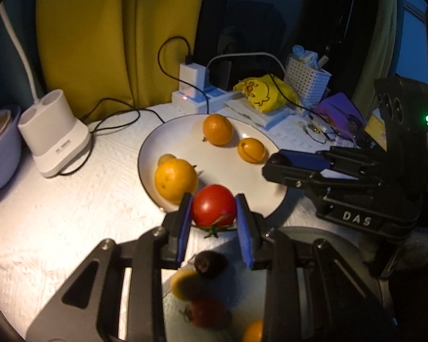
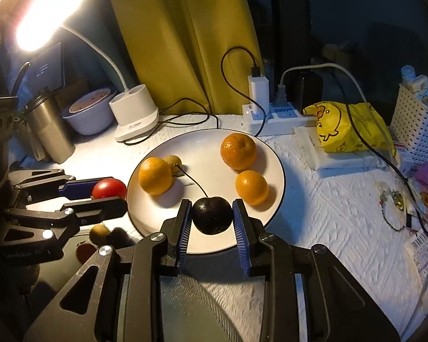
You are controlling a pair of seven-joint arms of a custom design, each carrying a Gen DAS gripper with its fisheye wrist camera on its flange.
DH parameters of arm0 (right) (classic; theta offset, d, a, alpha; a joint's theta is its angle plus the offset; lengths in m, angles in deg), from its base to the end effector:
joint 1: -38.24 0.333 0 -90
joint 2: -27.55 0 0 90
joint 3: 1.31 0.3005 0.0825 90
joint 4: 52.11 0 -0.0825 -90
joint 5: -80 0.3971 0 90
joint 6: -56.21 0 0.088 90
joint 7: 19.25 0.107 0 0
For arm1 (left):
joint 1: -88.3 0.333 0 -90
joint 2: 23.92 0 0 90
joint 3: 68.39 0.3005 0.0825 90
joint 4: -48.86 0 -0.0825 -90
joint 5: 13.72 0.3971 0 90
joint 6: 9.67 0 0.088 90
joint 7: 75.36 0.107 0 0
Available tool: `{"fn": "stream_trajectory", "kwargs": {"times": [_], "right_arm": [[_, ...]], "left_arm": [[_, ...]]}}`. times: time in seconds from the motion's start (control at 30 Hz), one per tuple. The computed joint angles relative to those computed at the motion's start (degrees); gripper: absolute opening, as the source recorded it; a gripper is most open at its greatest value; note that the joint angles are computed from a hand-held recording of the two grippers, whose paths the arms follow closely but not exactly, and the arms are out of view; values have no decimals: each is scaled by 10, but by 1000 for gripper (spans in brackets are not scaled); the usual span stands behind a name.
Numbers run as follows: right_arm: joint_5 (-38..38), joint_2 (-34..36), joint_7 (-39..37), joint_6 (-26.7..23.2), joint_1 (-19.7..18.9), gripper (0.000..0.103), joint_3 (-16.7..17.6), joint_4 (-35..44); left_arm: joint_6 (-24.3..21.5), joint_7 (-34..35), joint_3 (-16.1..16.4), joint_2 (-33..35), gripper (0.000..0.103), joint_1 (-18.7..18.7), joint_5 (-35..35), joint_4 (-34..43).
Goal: Organize fruits
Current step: 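Carry plum and tomato over the white plate and open both tools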
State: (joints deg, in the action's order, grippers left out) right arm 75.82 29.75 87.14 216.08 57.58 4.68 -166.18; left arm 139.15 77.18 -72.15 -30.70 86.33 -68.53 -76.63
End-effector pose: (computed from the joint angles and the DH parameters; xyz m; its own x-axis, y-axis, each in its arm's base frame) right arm 0.5629 0.2693 0.5116 0.2609 -0.9559 -0.1352 -0.7286 -0.1031 -0.6772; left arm 0.5589 -0.0405 0.4669 -0.5181 -0.8401 0.1607 -0.6445 0.2599 -0.7191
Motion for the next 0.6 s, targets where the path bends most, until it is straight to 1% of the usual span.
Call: {"fn": "stream_trajectory", "kwargs": {"times": [0.2, 0.33, 0.47, 0.53, 0.6], "right_arm": [[11, 27, -13, -1, -4, 31, 2, 18], [31, 31, -27, 0, -8, 31, 5, 20], [29, 32, -20, 0, -9, 32, 3, 21], [18, 31, -10, -1, -8, 32, 1, 21], [6, 30, 0, -3, -6, 34, 0, 21]], "left_arm": [[-7, -38, -10, 36, 31, 3, 34, 28], [-15, -66, -16, 50, 31, 7, 60, 38], [-16, -70, -19, 50, 32, 9, 64, 38], [-11, -67, -20, 45, 33, 9, 59, 33], [-9, -64, -18, 41, 41, 9, 51, 32]]}}
